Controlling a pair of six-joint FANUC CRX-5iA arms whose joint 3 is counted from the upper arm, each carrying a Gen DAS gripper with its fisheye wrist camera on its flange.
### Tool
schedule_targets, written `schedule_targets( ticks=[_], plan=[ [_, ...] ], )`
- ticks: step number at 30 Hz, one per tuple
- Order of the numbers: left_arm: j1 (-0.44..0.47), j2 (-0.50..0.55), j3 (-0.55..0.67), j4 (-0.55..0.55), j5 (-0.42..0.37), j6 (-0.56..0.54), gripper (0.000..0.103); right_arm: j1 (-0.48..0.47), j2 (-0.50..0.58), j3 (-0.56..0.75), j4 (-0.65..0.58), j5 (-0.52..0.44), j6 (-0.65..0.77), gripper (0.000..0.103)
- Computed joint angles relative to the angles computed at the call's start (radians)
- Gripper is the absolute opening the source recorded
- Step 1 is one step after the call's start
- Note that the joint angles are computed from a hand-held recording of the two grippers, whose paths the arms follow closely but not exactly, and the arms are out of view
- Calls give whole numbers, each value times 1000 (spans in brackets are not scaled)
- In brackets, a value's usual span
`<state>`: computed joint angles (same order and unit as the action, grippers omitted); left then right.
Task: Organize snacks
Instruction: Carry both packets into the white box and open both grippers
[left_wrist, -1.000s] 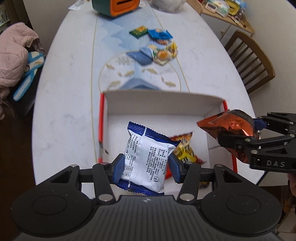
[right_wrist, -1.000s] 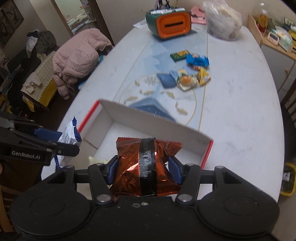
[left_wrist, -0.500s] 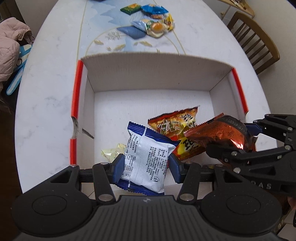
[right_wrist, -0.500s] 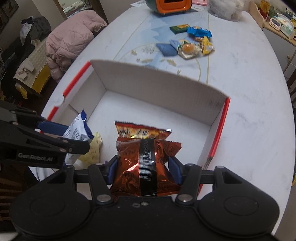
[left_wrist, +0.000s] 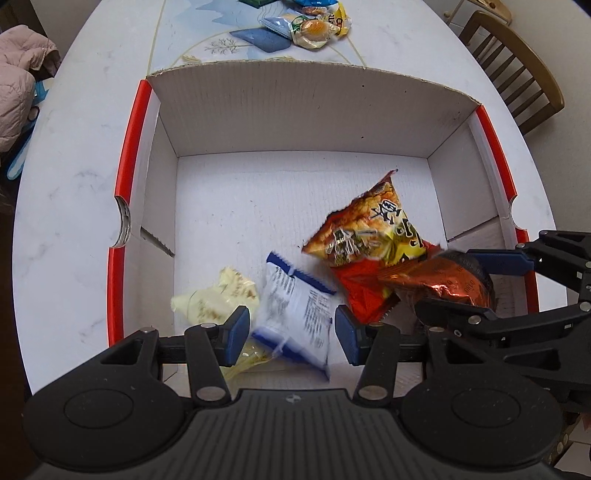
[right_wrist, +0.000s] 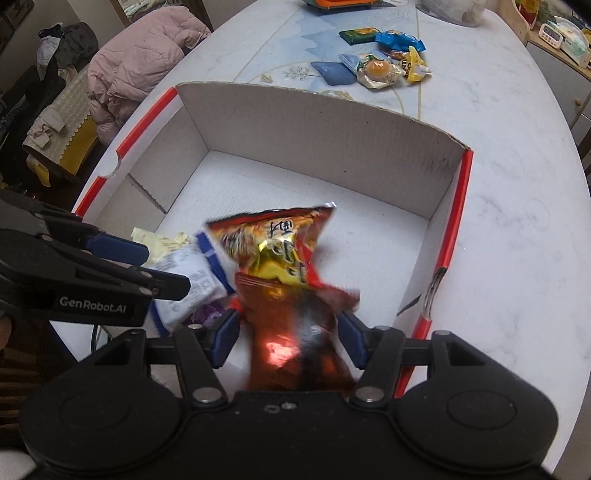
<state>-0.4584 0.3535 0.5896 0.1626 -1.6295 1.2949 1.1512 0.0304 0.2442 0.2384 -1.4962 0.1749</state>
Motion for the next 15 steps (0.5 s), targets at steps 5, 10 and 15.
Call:
schedule_targets(
  ticks=[5,10,15],
  plan=[
    [-1,-18,-25,3,17,-11,50,4,-2,-1,9,0,-5,61],
    [1,-42,-45,13,35,-30,56,16,-2,7,35,-5,-2,84],
    [12,-62,-50,33,46,-45,62,30,-7,21,70,-20,5,92]
  ],
)
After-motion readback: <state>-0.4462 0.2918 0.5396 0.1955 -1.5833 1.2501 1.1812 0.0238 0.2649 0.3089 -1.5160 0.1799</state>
